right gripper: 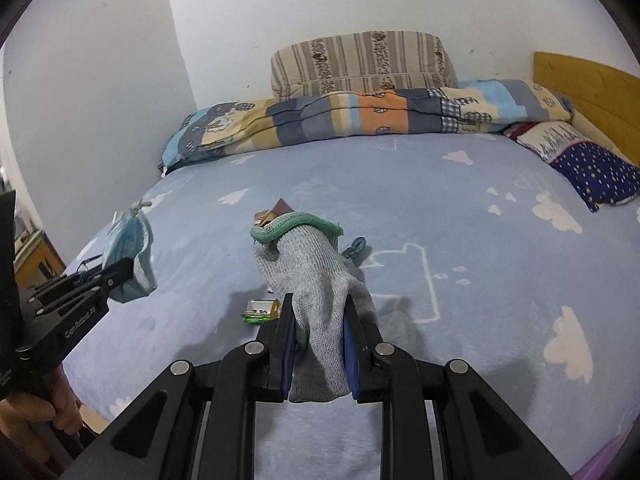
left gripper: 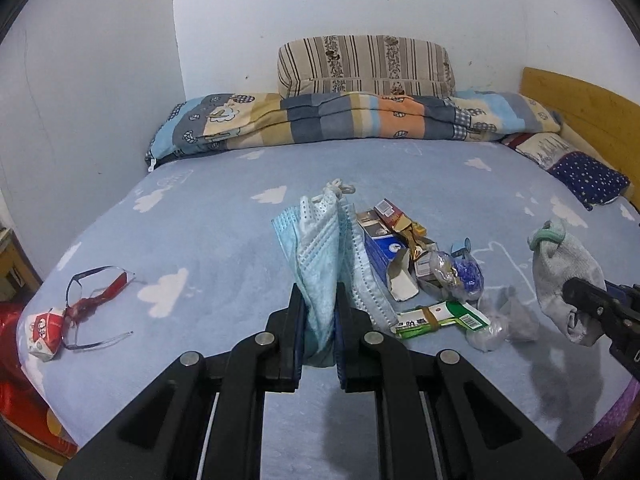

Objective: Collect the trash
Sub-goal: 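Hold the grey sock and blue mask lifted above the bed with both tools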

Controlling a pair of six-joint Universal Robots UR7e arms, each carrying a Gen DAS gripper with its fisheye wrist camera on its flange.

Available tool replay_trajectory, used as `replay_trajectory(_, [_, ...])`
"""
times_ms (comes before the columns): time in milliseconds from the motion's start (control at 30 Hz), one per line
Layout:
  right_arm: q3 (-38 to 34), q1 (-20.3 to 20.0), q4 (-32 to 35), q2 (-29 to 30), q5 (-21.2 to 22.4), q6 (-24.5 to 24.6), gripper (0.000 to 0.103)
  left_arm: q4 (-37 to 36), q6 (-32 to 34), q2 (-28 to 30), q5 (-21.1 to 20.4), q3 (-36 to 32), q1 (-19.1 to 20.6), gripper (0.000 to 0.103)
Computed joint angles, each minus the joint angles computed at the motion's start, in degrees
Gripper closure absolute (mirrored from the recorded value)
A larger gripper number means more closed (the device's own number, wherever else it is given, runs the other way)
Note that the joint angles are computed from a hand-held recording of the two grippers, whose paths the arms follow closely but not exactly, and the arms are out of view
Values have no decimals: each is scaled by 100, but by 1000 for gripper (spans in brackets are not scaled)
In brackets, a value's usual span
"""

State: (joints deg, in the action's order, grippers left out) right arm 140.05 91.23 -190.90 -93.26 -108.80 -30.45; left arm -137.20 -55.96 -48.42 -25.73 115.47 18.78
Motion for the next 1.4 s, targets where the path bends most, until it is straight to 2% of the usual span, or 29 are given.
replay_trajectory(300, [22,-37,-24,45,94,-100,82,69,-271,-135,167,119,2,91])
replay_trajectory(800, [26,-49,67,98,245,-197,82,807,-1157,-421,415,167,64,91])
replay_trajectory(1400, [41,-123,192,37,406,-192,82,583,-905,-422,361,206,97,91])
